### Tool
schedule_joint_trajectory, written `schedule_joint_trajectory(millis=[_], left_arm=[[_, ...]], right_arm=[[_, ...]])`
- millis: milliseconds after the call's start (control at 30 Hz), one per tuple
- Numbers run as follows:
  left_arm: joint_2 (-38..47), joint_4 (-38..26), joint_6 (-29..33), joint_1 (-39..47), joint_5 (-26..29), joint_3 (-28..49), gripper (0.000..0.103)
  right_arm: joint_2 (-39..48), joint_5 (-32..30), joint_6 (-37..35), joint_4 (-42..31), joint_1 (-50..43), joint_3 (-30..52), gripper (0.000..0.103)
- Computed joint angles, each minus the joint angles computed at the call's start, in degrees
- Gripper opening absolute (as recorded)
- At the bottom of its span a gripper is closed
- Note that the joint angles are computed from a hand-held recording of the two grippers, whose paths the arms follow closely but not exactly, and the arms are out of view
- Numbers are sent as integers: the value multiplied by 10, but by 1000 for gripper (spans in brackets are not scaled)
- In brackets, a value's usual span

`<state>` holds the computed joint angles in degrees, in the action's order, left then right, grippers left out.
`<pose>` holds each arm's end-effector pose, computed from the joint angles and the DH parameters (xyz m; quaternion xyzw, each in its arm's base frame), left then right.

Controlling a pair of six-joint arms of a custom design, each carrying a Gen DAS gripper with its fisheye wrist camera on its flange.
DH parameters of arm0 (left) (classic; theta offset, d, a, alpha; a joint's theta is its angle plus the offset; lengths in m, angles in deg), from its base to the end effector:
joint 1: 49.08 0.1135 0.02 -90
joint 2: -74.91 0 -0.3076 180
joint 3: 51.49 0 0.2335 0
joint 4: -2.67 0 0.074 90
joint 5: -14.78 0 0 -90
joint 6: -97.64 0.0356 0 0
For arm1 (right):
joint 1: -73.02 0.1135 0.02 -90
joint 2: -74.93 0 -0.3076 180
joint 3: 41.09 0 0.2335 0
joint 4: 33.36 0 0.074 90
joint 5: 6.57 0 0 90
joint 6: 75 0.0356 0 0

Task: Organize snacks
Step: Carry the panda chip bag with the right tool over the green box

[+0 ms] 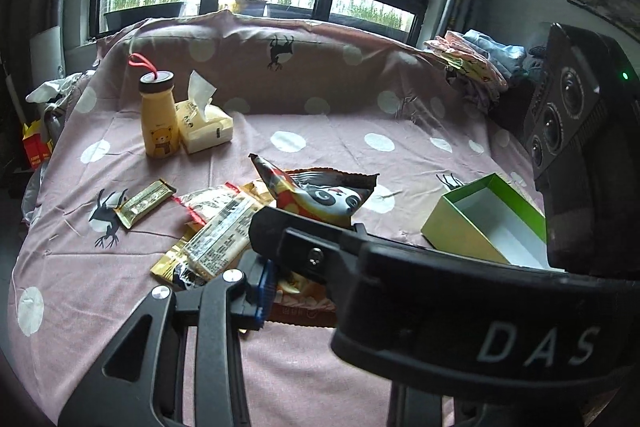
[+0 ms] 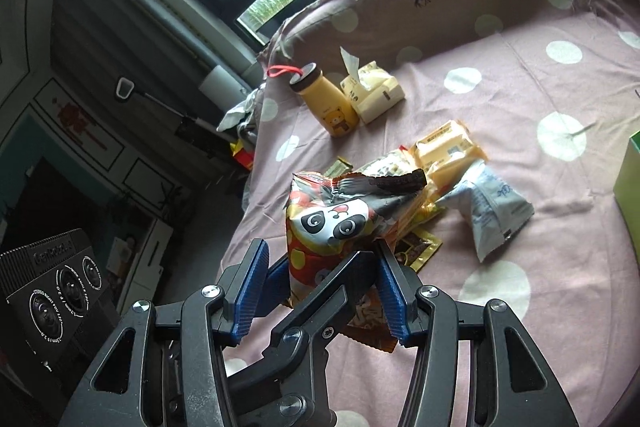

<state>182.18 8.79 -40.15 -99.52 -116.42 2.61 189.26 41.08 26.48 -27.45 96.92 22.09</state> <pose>0.2219 -0.2317 0.1466 -0.1086 0.8738 -0.0448 0.4718 0.3229 0.1693 0.1407 -0.2300 0.8423 0.4261 0.2368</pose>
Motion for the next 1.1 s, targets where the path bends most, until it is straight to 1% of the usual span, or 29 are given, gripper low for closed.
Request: schedule_joint_trajectory(millis=[100, 267, 367, 433, 533, 600, 733, 833, 1100], left_arm=[[19, -5, 31, -6, -1, 46, 32], [66, -17, 91, -8, 37, 143, 32], [97, -34, 135, -12, 52, 212, 32], [123, -55, 160, -16, 62, 264, 32], [161, -77, 187, -18, 90, 330, 32], [185, -87, 202, -17, 113, 369, 32], [221, -87, 232, -15, 160, 421, 32], [250, -97, 236, -9, 204, 460, 32], [319, -154, 206, 8, 292, 556, 32]], right_arm=[[-17, -16, 1, 12, -36, -11, 56], [-35, -31, 0, 15, -107, -22, 56], [-42, -49, 27, 44, -159, -35, 56], [-41, -67, 32, 60, -194, -40, 56], [-34, -81, 38, 68, -240, -41, 56], [-32, -76, 42, 68, -263, -40, 56], [-30, -55, 52, 81, -297, -46, 56], [-24, -36, 49, 67, -317, -39, 56], [22, 9, 26, -24, -336, 21, 56]])
